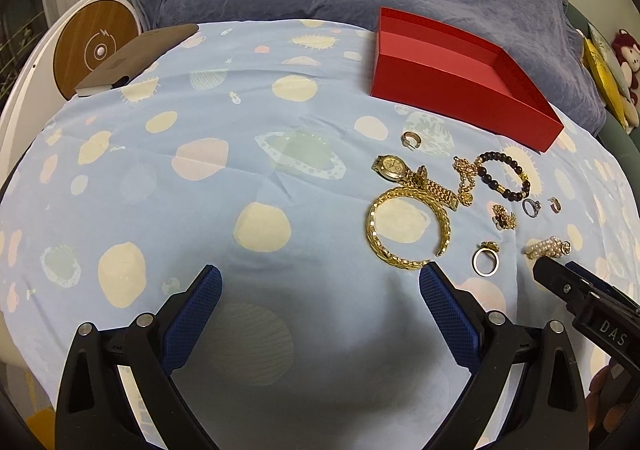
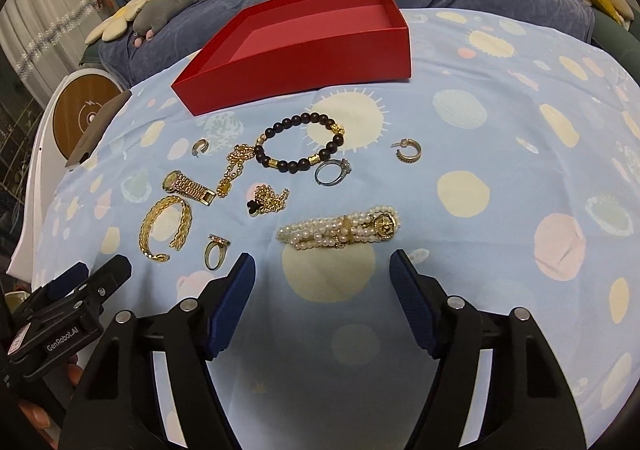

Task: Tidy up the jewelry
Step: 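Close the right gripper on the white pearl bracelet and lift it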

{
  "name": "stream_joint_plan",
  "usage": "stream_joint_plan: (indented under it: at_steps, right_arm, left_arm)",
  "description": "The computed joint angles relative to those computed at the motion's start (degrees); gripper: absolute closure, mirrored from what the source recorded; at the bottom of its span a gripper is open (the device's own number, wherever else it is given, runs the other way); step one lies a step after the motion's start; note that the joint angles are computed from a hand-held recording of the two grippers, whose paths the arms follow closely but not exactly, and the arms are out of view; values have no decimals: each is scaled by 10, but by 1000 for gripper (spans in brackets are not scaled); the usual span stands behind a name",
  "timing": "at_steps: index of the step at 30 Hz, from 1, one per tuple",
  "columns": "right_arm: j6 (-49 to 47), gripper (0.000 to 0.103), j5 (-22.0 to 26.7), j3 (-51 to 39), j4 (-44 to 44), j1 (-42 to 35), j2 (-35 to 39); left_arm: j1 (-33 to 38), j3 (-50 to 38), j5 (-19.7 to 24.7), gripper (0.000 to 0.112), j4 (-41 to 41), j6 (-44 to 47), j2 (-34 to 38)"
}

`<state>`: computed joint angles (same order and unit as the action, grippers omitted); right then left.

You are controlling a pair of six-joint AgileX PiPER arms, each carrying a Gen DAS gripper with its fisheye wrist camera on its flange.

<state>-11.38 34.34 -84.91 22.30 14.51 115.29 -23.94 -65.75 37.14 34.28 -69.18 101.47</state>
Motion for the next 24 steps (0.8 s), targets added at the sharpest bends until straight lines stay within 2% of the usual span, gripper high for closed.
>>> stream_joint_plan:
  at_steps: [6,8,10,14,16,18,24]
  right_arm:
    - [-1,37,-3,-25,27,-7,19]
    - [10,42,-4,-36,18,-4,26]
    - [25,53,-8,-45,-6,3,32]
    - [46,65,-25,-45,-41,8,35]
    - [48,80,-21,-49,-39,2,37]
    - [28,89,-11,-48,-7,-10,37]
    - [7,90,-9,-17,14,-18,14]
  left_arm:
    - [-7,-24,-2,15,-12,15,18]
    - [-9,-33,-3,15,-19,20,25]
    - [-9,-41,-1,15,-26,27,31]
    - [-7,-54,1,15,-33,36,41]
    - [-3,-54,-4,16,-42,42,42]
    - [0,-55,-9,17,-46,46,43]
    - [5,-67,-20,17,-43,46,55]
